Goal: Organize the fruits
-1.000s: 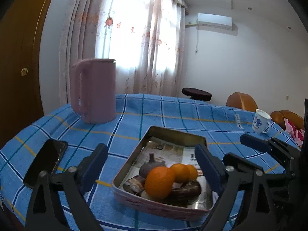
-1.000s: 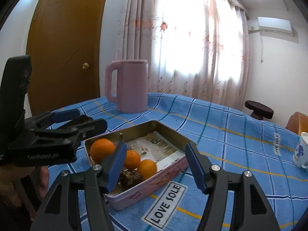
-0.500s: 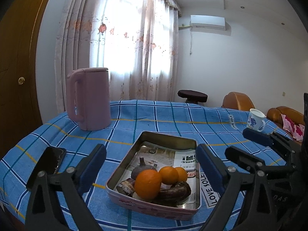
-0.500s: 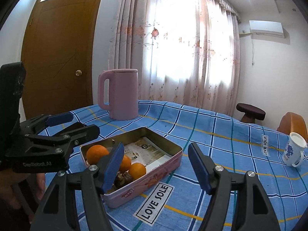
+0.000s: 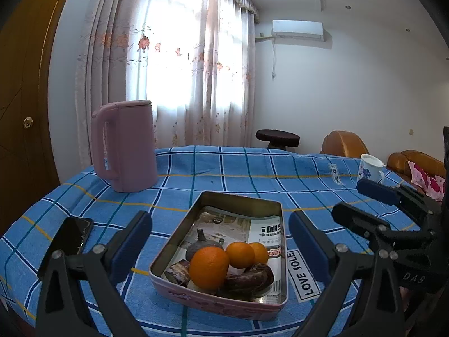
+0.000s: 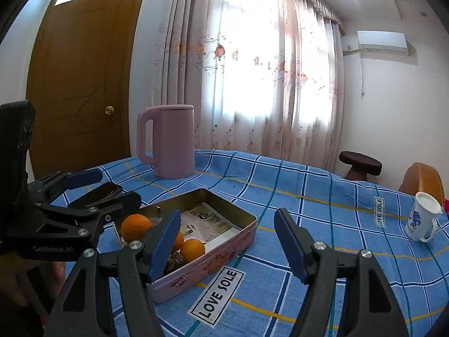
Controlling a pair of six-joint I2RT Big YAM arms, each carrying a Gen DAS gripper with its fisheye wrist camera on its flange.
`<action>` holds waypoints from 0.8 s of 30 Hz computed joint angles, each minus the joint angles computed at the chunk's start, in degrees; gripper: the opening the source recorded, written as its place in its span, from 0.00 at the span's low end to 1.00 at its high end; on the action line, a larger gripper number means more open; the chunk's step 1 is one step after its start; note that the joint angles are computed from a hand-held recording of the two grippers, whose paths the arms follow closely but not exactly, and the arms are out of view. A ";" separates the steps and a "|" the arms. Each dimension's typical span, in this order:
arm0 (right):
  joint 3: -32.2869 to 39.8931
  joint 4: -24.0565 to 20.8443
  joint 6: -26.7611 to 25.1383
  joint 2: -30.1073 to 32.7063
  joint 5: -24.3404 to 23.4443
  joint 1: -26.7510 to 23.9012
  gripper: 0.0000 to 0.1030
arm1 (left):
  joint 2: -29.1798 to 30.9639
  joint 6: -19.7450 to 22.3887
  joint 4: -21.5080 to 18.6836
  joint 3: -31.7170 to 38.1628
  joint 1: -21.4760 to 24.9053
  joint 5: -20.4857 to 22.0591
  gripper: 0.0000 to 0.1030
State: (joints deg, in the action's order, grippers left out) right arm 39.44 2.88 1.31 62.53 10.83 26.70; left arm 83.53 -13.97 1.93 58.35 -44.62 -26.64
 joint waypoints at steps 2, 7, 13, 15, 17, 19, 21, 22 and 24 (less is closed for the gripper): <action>-0.04 -0.12 0.05 -0.05 -0.02 -0.10 0.68 | 0.12 0.09 -0.18 0.20 -0.11 -0.17 0.99; -0.20 -0.26 0.08 -0.39 0.29 -0.08 0.68 | 0.37 0.52 -0.45 0.57 -0.36 -0.24 1.00; -0.45 -0.16 0.00 -0.80 0.61 -0.35 0.68 | 0.76 0.65 -1.17 1.12 -0.56 -0.59 1.00; -0.49 -0.23 0.04 -0.94 0.57 -0.58 0.68 | 0.79 0.65 -1.27 1.19 -0.55 -0.64 1.00; -0.58 -0.21 -0.02 -1.09 0.66 -0.73 0.68 | 0.83 0.68 -1.29 1.24 -0.59 -0.80 1.00; -0.70 -0.18 -0.12 -1.29 0.78 -0.87 0.68 | 0.90 0.80 -1.37 1.42 -0.72 -1.12 1.00; -0.81 -0.13 -0.30 -1.55 1.02 -0.95 0.69 | 0.81 1.24 -1.18 1.40 -0.85 -0.95 1.00; -0.88 -0.09 -0.40 -1.73 1.13 -1.05 0.69 | 0.82 1.63 -1.12 1.46 -0.98 -0.85 1.00; -1.02 -0.01 -0.55 -2.09 1.40 -1.18 0.69 | 0.82 2.02 -0.94 1.56 -1.16 -0.79 1.00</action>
State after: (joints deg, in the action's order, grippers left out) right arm 38.43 2.87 0.76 60.44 12.23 25.51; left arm 84.35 -11.95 0.99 59.91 -45.79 -27.42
